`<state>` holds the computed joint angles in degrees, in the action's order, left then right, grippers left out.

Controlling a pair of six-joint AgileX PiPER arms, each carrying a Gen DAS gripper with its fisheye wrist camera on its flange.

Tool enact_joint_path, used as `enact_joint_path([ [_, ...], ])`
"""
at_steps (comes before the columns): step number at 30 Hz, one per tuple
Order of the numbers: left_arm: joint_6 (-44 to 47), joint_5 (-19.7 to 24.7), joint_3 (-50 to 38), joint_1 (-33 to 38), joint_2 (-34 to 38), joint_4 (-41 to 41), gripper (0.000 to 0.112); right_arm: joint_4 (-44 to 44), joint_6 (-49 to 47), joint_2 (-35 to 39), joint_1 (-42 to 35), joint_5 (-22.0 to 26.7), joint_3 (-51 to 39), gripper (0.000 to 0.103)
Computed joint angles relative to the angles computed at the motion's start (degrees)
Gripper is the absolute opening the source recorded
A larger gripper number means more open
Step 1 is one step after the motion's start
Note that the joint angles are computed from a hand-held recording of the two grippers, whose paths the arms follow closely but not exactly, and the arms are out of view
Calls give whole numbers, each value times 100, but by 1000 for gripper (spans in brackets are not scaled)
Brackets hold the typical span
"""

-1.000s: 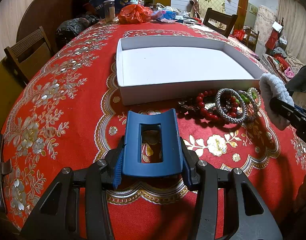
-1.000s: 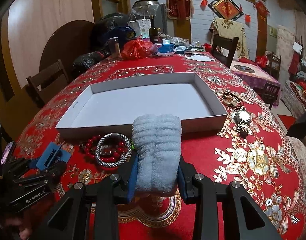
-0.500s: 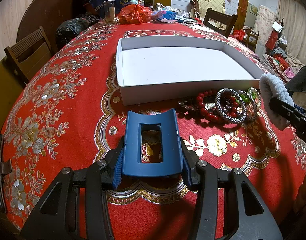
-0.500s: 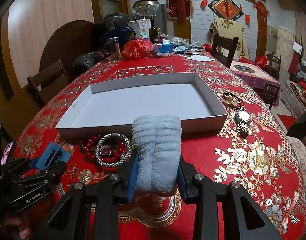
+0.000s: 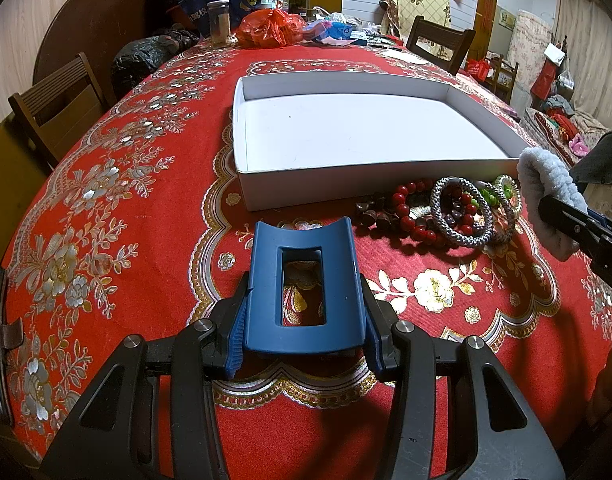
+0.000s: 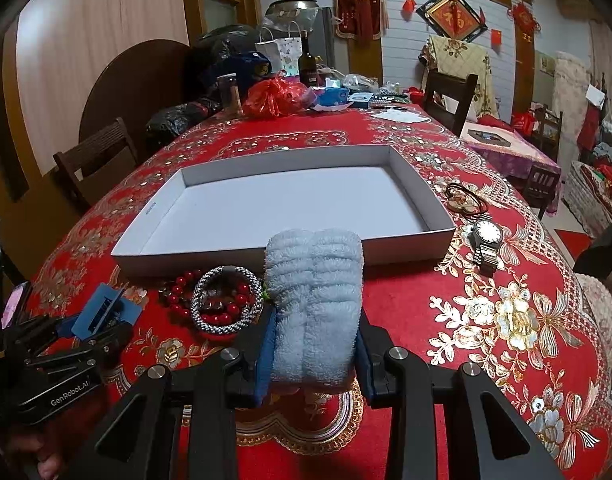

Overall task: Organize jewelry
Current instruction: 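Lower the claw clip into the tray with the left tool while the right tool places the towel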

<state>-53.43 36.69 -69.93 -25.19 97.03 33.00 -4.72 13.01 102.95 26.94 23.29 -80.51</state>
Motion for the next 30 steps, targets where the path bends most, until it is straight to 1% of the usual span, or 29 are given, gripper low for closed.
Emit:
enact_joint_path([
  [5, 37, -21, -7, 45, -26, -31, 46, -34, 61, -26, -15, -3, 3, 33],
  [7, -85, -109, 67, 22, -93, 126, 46, 104, -24, -34, -67, -9, -24, 33],
  [9, -223, -217, 144, -17, -172, 363, 46, 475, -305, -49, -167, -11, -54, 33],
  [10, -198, -191, 112, -9, -171, 350, 46, 720, -508, -45, -245, 18, -106, 33],
  [13, -254, -195, 38, 54, -248, 361, 46, 1038, -839, 7, -407, 157, -321, 33],
  [14, -310, -203, -8, 74, -291, 453, 46, 1142, -971, 32, -468, 226, -429, 33],
  [18, -52, -254, -357, 190, -302, 329, 46, 1616, -1679, 224, -676, 564, -988, 33],
  [21, 390, -260, -881, 334, -53, -6, 46, 2056, -2368, 722, -863, 1142, -1870, 33],
  [22, 561, -233, -1104, 386, 84, -151, 46, 2135, -2559, 1014, -921, 1420, -2325, 33],
  [23, 714, -222, -1297, 431, 220, -259, 46, 2173, -2643, 1208, -962, 1571, -2605, 33],
  [25, 1079, -120, -1831, 535, 625, -497, 46, 2235, -2600, 1593, -1053, 1744, -3122, 33],
  [27, 1613, -88, -2331, 704, 1008, -1035, 46, 2644, -2573, 1934, -1219, 1852, -3547, 33],
  [28, 1734, -11, -2635, 752, 1233, -1102, 46, 2845, -2548, 2087, -1296, 1890, -3739, 33],
  [30, 1880, -9, -2946, 784, 1483, -1121, 46, 2860, -2365, 2322, -1360, 1931, -4055, 33],
])
